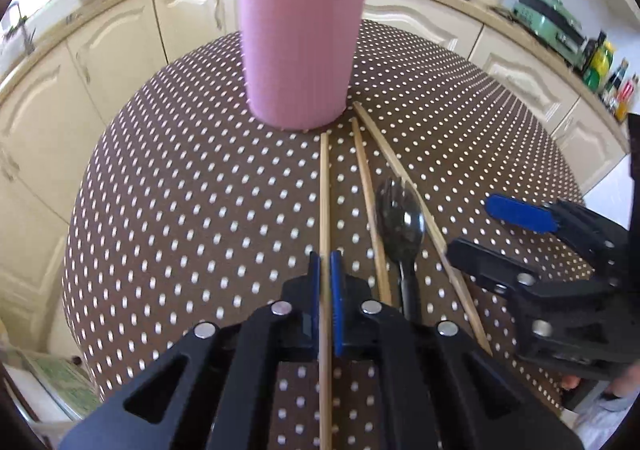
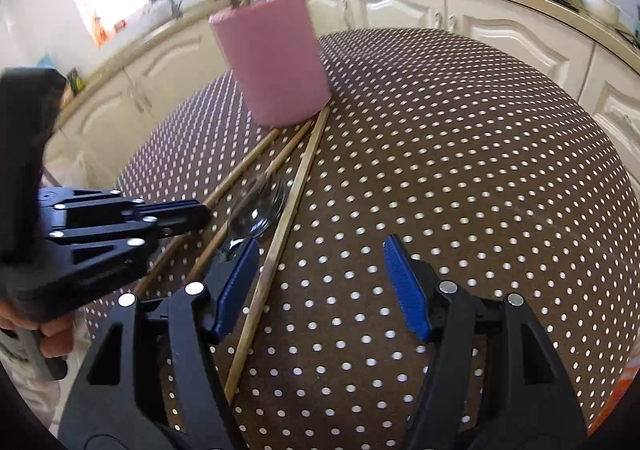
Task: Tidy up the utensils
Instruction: 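Grasp a wooden chopstick with the right tool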
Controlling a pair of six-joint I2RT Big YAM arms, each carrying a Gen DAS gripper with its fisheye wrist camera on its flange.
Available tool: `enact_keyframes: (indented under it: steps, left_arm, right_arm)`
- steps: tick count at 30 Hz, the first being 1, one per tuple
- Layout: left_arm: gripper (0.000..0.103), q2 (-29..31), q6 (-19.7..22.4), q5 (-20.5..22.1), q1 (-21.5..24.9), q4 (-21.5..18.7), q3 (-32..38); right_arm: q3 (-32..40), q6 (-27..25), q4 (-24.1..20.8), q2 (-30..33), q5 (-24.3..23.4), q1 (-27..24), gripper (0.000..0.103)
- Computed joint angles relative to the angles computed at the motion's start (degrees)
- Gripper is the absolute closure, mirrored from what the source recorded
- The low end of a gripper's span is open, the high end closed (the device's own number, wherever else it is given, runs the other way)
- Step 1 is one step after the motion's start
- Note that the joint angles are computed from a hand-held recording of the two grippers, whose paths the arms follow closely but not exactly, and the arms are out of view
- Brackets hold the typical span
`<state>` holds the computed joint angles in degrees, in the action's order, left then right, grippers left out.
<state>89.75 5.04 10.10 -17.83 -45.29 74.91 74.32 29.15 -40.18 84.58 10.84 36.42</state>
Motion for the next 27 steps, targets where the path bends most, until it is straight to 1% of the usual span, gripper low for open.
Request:
enact_keyframes:
  steps: [2, 6, 7, 9, 14, 17, 19, 23, 25, 27]
  left_arm:
    - [0.098, -1.1, -0.9, 0.2, 0.6, 0.4, -1.3]
    - [0.098, -3.3, -3.6, -1.5, 1.3, 0.8, -3.5]
    - [0.098, -3.5, -3.7, -1.4, 1.7, 0.6, -3.6]
    - [0.098, -4.3, -4.4, -0.8, 2.7, 0.3, -4.7]
    - [0.097, -2.3, -3.9, 0.9, 4.1, -2.2, -2.0]
    - [0.097, -0.4, -2.6, 0.1, 3.8, -3.4, 0.4]
    - [0.097, 1.0, -2.6, 0.4, 3.8, -4.6, 2.1]
    - [0.097, 3.7, -2.6, 2.0, 4.3, -7.1, 5.8]
    - [0.096, 5.0, -2.2, 2.4, 4.3, -8.5, 7.7]
    - [0.096, 5.9, -1.6, 2.4, 4.2, -9.6, 9.0]
  right_arm:
    - [1.9, -1.5, -2.2, 1.4, 1.2, 0.6, 0.034]
    - [6.1, -3.3, -7.4, 4.4, 3.3, 1.0, 0.034]
    - [7.4, -3.5, -9.2, 5.2, 3.6, 0.9, 0.034]
    - [8.7, -3.9, -11.1, 6.2, 3.9, 0.7, 0.034]
    - [13.6, -4.9, -16.8, 8.9, 1.8, -1.7, 0.035]
    - [16.4, -6.1, -20.1, 10.3, -0.2, -3.3, 0.035]
    - [19.1, -7.2, -22.2, 12.1, -1.7, -4.5, 0.035]
    - [24.5, -8.1, -25.0, 15.6, -5.1, -6.4, 0.035]
    - [27.4, -8.2, -26.2, 17.6, -6.1, -7.1, 0.035]
    - [30.7, -8.6, -27.7, 19.8, -6.1, -7.4, 0.035]
